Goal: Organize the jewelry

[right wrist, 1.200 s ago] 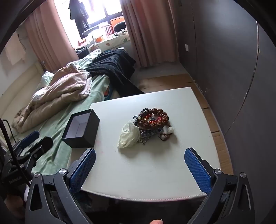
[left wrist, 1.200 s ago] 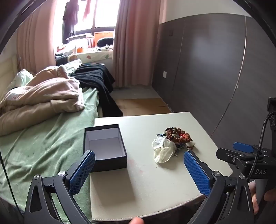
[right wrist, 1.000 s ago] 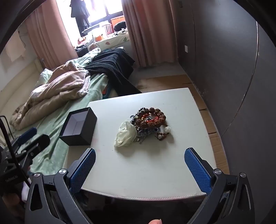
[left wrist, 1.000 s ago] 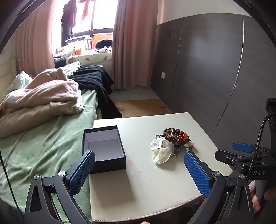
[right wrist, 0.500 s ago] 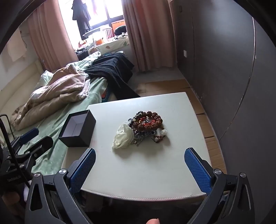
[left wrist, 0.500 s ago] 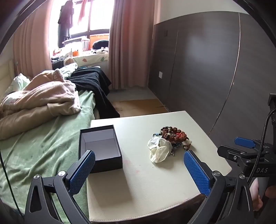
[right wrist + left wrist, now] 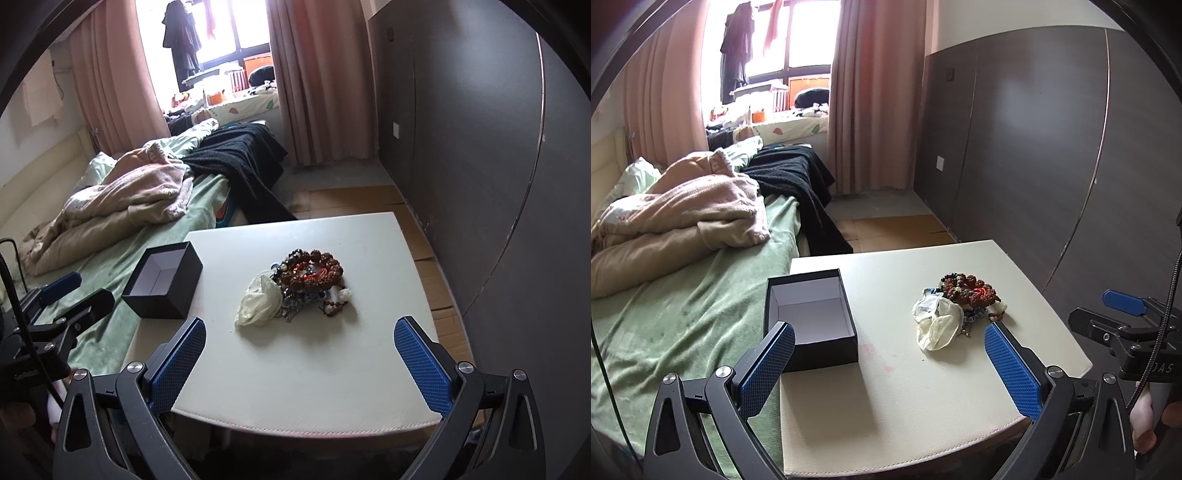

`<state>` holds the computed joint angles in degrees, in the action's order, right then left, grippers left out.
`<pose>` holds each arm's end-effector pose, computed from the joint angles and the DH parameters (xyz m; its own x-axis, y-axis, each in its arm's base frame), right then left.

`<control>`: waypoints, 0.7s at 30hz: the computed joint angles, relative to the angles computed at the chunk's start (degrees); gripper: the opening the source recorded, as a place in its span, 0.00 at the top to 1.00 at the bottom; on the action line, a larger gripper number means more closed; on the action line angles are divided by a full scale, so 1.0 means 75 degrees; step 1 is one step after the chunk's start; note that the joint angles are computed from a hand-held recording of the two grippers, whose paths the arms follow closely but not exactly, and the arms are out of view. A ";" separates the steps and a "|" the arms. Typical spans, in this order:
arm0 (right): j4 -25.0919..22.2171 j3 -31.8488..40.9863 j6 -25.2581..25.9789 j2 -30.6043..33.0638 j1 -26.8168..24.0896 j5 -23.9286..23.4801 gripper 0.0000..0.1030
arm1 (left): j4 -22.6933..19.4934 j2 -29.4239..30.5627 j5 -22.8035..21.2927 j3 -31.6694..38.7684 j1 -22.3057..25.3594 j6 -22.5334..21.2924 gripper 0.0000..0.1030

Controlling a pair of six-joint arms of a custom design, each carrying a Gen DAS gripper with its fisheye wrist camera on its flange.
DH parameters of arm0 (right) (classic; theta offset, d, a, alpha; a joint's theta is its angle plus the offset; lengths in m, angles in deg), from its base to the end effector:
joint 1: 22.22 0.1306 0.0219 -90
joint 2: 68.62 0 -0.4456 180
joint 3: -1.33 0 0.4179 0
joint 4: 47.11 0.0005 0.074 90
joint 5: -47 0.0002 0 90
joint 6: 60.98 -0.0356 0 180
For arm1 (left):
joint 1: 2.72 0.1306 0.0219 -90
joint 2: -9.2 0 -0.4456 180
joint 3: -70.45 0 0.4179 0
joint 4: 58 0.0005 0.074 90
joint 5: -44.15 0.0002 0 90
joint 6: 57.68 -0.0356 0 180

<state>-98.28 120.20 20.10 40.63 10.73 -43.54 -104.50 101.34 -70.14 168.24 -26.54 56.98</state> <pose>0.5562 0.3603 0.5483 -0.6351 -0.2269 -0.7384 -0.4569 0.8811 0.1222 0.4950 -0.2030 0.5473 -0.5786 -0.1603 -0.7997 -0.1738 0.9822 -0.0711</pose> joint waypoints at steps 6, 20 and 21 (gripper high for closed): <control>-0.0020 0.0039 -0.0010 0.0005 0.0007 0.0087 0.00 | 0.0021 -0.0034 0.0049 -0.0048 0.0048 0.0035 0.01; 0.0247 -0.0142 0.0012 -0.0136 -0.0013 0.0092 0.00 | -0.0007 -0.0018 -0.0055 -0.0033 0.0082 0.0069 0.01; 0.0245 -0.0139 0.0016 -0.0135 -0.0018 0.0091 0.00 | -0.0003 -0.0015 -0.0053 -0.0032 0.0080 0.0058 0.01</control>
<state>-96.45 119.16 20.22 39.62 10.60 -42.85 -104.52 101.23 -70.54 168.00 -25.95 57.41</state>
